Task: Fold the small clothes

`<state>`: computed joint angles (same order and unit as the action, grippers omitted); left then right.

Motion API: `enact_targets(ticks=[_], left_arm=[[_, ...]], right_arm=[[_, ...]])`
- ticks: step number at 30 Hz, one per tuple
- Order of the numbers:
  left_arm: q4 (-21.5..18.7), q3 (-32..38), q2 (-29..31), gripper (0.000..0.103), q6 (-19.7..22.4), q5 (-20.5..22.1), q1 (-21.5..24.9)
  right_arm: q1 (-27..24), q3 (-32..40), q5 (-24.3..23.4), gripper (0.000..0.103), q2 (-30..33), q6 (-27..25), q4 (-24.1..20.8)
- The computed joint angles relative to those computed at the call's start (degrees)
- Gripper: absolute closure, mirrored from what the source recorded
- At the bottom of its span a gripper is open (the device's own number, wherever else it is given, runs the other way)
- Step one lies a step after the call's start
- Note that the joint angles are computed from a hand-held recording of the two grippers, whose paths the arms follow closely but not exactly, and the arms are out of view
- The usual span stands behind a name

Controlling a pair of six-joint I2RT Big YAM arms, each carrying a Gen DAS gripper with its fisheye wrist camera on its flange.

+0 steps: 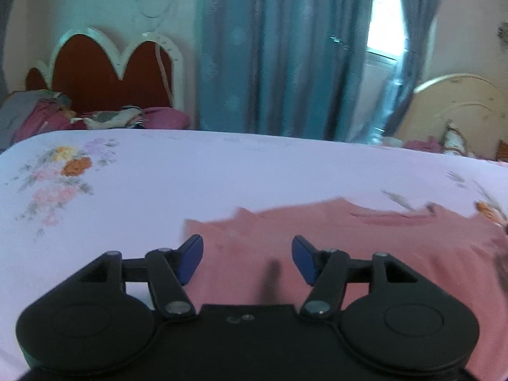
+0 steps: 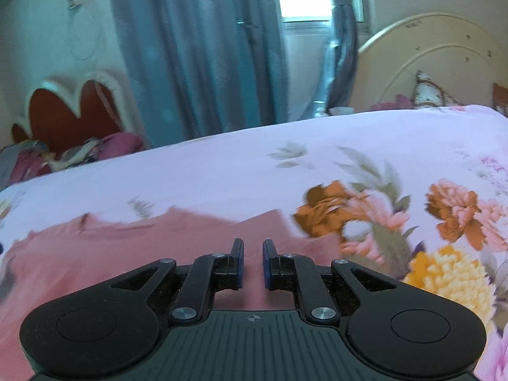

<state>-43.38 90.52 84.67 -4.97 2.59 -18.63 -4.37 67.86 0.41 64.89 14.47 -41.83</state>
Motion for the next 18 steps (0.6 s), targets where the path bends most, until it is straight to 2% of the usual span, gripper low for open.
enact_targets(ticks=[2,6,10,13,15,18], left_arm=[[-0.73,-0.96,-0.68,0.042,0.89,0.98,-1.19],[-1.64,-2.97,-1.32,0.042,1.33,1.16,-3.57],[-2.36,-5.42,-2.08,0.043,2.96,-2.02,-4.14],[-0.67,-8.67,-3.69,0.041,4.15,-2.89,-2.31],[-0.29,-10.04,-4.91,0.041,3.25,-2.49,-1.03],[-0.14,-11.01,-5.83,0.041,3.63,-1.86,0.08]], right_arm=[[2.22,-0.01,-0.54,0.093,0.02,-0.36,-0.96],[8.26,-0.57,2.00,0.093,0.29,-1.53,-1.33],[11.37,-1.75,3.87,0.093,0.40,-2.46,-2.42],[11.09,-4.20,6.19,0.093,-1.00,-3.40,-3.17],[9.77,-6.35,8.72,0.093,-3.19,-3.39,-3.91],[6.19,-9.90,7.96,0.093,-6.93,-2.13,-3.83]])
